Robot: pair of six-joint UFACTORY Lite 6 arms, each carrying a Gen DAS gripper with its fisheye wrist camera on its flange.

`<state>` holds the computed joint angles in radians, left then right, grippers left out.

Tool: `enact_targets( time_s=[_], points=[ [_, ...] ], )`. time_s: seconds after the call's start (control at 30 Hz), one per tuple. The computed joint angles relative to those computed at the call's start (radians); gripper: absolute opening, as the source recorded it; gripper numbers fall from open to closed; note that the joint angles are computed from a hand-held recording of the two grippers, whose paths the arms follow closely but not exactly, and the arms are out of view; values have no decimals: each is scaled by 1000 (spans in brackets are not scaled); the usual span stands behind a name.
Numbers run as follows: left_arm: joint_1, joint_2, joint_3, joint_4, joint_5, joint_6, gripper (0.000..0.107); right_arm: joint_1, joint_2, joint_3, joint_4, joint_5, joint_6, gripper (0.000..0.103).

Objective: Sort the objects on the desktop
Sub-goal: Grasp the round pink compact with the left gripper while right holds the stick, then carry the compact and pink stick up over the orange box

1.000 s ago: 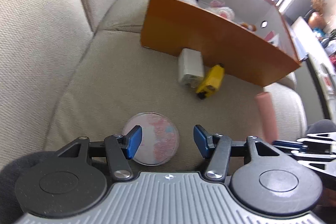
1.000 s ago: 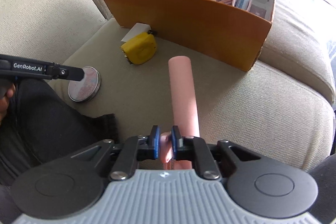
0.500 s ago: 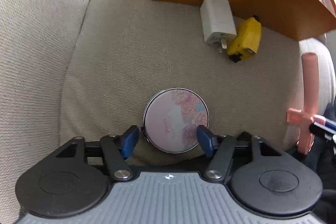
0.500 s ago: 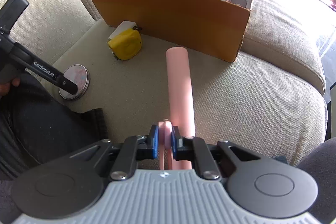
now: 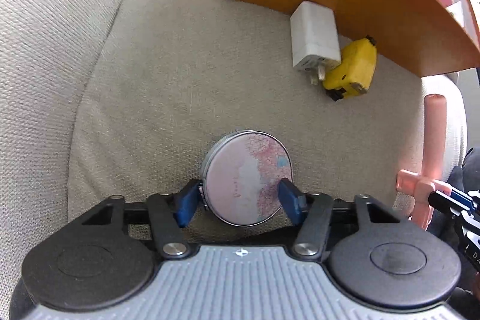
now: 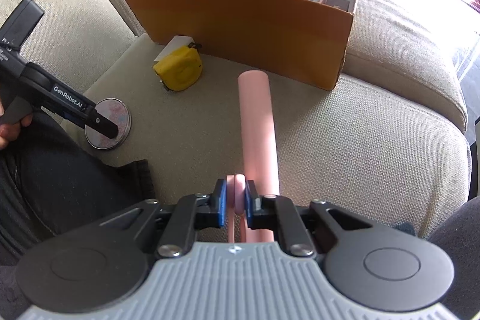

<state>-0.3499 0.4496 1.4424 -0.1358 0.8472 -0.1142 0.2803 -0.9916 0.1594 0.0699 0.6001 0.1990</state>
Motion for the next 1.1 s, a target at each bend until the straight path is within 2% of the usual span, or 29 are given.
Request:
enact_targets(
  time_s=[0.17,0.37,0.43,0.53,0.6,0.8,0.93,1.03,1.1],
  points=[
    [-51,-138,-142,68,-112,-59,39,12,12,8,-11,-2,18,13],
    [-135,-250,-251,92,-205,-111,25,-6,25,15,8,-1,-9,13],
    [-177,-269,-274,119,-231,-142,23,-15,33,18,20,-4,-25,14],
    [-232,-219,-196,186,-227,-202,23,-21,42,23,29,-6,-36,14],
    [-244,-177,-169,208,-257,-219,23,-21,42,22,39,-8,-47,14],
    [-271,-212,-211,234,-316,-280,21,-69,49,29,94,-4,-102,12],
    [-266,-244,-213,170,-331,-239,15,-170,33,52,184,50,-223,12],
    [-288,-263,-188,197,-321,-255,15,-258,13,76,233,108,-311,12],
    [-287,-279,-174,153,-327,-218,15,-342,0,100,266,164,-377,12]
  ],
)
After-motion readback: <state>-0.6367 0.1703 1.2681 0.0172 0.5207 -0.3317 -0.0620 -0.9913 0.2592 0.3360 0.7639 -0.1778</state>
